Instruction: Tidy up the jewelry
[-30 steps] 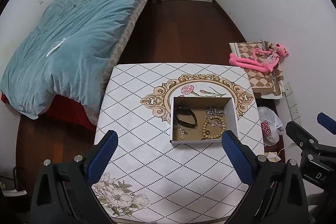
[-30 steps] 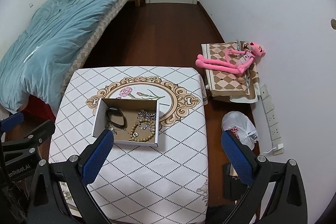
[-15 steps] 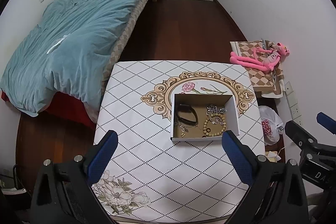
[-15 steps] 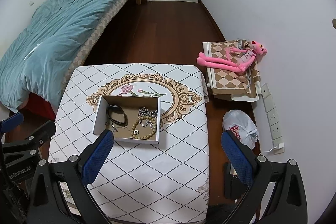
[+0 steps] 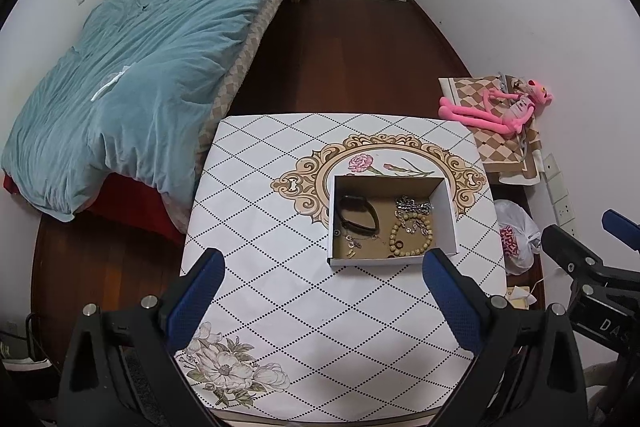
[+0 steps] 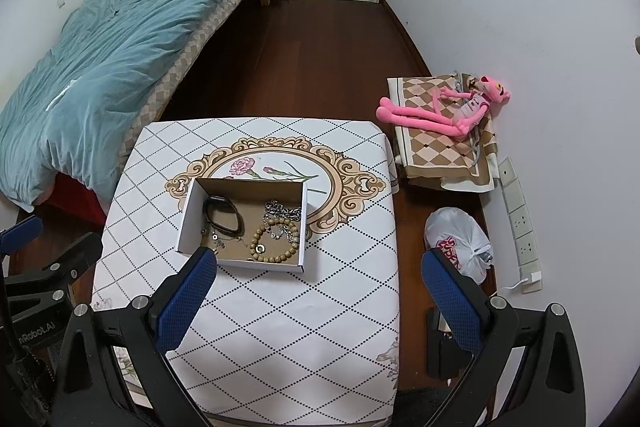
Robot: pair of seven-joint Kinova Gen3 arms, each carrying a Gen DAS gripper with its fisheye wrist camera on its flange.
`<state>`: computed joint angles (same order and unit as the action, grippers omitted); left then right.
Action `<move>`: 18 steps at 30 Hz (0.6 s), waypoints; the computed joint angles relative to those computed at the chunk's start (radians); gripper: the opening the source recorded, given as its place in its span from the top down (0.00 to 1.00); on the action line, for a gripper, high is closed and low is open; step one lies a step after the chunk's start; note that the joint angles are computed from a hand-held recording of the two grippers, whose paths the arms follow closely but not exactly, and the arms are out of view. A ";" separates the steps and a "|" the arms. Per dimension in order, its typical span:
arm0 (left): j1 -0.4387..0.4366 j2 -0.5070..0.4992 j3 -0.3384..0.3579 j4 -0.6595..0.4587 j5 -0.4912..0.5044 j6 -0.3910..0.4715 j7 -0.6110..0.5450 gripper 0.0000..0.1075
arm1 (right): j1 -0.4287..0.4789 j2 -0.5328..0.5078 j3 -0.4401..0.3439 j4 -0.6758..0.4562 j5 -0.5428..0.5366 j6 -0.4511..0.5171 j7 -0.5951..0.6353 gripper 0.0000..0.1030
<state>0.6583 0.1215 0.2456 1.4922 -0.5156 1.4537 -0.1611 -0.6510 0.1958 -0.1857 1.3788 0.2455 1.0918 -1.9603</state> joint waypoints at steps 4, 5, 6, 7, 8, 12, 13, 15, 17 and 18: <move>0.003 0.002 0.001 -0.006 -0.004 0.007 0.005 0.06 | -0.002 0.000 0.001 0.000 0.003 0.002 -0.003 0.00; 0.006 0.003 0.002 -0.011 -0.007 0.012 0.006 0.06 | -0.002 0.000 0.001 0.001 0.003 0.002 -0.004 0.00; 0.007 0.004 0.002 -0.014 -0.008 0.014 0.005 0.06 | -0.001 0.000 0.001 0.001 0.003 0.003 -0.004 0.00; 0.008 0.003 0.002 -0.015 -0.008 0.014 0.004 0.06 | -0.002 0.001 0.001 0.001 0.003 0.003 -0.006 0.00; 0.008 0.003 0.002 -0.015 -0.008 0.014 0.004 0.06 | -0.001 0.001 0.001 0.001 0.002 0.003 -0.006 0.00; 0.010 0.004 0.001 -0.019 -0.011 0.019 0.005 0.06 | 0.001 0.001 0.001 0.003 0.000 0.001 -0.004 0.00; 0.011 0.004 0.001 -0.021 -0.012 0.020 0.006 0.06 | -0.001 0.001 0.001 0.003 0.002 0.001 -0.006 0.00; 0.013 0.007 0.001 -0.023 -0.016 0.025 0.007 0.06 | 0.000 -0.001 0.001 0.005 0.002 -0.001 -0.005 0.00; 0.014 0.007 0.000 -0.029 -0.017 0.029 0.007 0.06 | 0.001 0.000 0.001 0.002 0.001 -0.001 -0.004 0.00; 0.014 0.008 0.000 -0.031 -0.018 0.032 0.008 0.06 | 0.001 0.000 0.001 0.003 0.003 -0.001 -0.005 0.00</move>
<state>0.6726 0.1296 0.2453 1.4610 -0.5341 1.4856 -0.1534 -0.6503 0.1960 -0.1846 1.3813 0.2481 1.0906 -1.9652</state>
